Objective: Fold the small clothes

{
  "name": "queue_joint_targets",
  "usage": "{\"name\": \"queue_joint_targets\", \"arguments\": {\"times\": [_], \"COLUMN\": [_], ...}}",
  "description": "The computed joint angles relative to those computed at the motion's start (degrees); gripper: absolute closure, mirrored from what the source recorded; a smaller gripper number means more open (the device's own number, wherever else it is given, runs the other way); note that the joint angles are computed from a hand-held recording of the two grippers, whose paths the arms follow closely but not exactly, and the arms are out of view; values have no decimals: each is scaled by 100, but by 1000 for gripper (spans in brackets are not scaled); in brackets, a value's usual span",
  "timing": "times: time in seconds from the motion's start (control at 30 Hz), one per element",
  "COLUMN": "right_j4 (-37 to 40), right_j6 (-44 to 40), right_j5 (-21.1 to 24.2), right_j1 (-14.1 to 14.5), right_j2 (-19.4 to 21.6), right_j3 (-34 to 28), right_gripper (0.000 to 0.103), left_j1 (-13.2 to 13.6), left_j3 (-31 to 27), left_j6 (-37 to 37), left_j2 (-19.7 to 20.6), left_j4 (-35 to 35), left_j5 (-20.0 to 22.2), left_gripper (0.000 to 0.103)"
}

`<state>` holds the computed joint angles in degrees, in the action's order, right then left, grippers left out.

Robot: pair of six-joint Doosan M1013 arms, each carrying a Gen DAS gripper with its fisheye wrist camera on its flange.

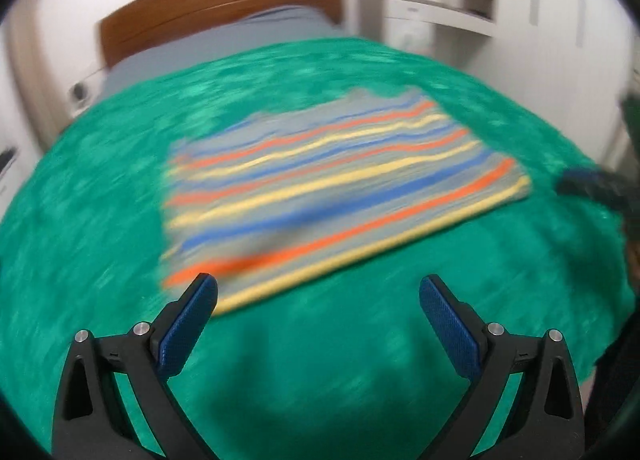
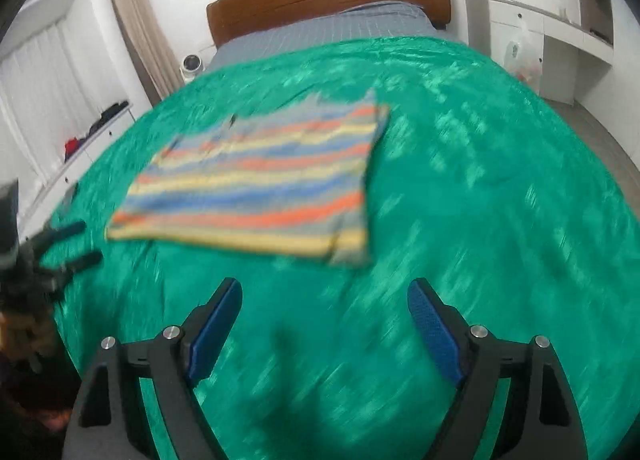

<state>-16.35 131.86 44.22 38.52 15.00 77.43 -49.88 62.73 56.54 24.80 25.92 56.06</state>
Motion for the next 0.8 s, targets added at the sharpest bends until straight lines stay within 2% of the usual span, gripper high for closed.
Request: {"name": "queue_joint_targets", "arguments": {"times": [0.1, 0.2, 0.27, 0.33, 0.37, 0.47, 0.53, 0.57, 0.6, 0.63, 0.67, 0.8], "right_j4": [744, 2373, 3259, 3891, 4241, 4794, 5205, 5342, 5526, 5657, 5494, 4929], "right_j6": [-606, -1755, -2273, -2654, -2861, -2975, -2885, -2826, -2841, -2906, -2789, -2717], "right_j5": [-105, -211, -43, 259, 510, 962, 1056, 1001, 905, 854, 902, 933], "right_j1": [-408, -901, -1186, -1402, -1515, -1693, -1779, -1798, -1809, -1806, -1778, -1602], "right_j2": [84, 283, 521, 811, 1021, 1518, 1804, 1895, 1959, 2029, 2090, 2106], "right_j3": [-228, -493, -763, -1095, -1342, -1898, -2153, -2215, -2236, -2301, -2433, -2816], "right_gripper": [19, 19, 21, 29, 29, 33, 35, 37, 48, 79, 94, 93], "left_j1": [-71, -146, -201, -252, -272, -280, -275, -267, -235, -161, -101, 10], "left_j3": [-767, -1572, -2167, -2402, -2551, -2767, -2894, -2918, -2882, -2755, -2464, -1501], "left_j6": [909, 1745, 2114, 2281, 2458, 2816, 2868, 2742, 2603, 2502, 2263, 1217], "left_j2": [583, 1187, 1607, 1770, 1865, 1995, 2078, 2095, 2069, 1978, 1799, 1146], "left_j4": [-453, -826, -945, -849, -871, -1021, -1064, -978, -1013, -1269, -1359, -926], "left_j5": [77, 295, 543, 511, 479, 366, 349, 339, 277, 111, -172, -964], "left_gripper": [3, 12, 14, 14, 16, 40, 80, 90, 95, 96, 96, 96]}}
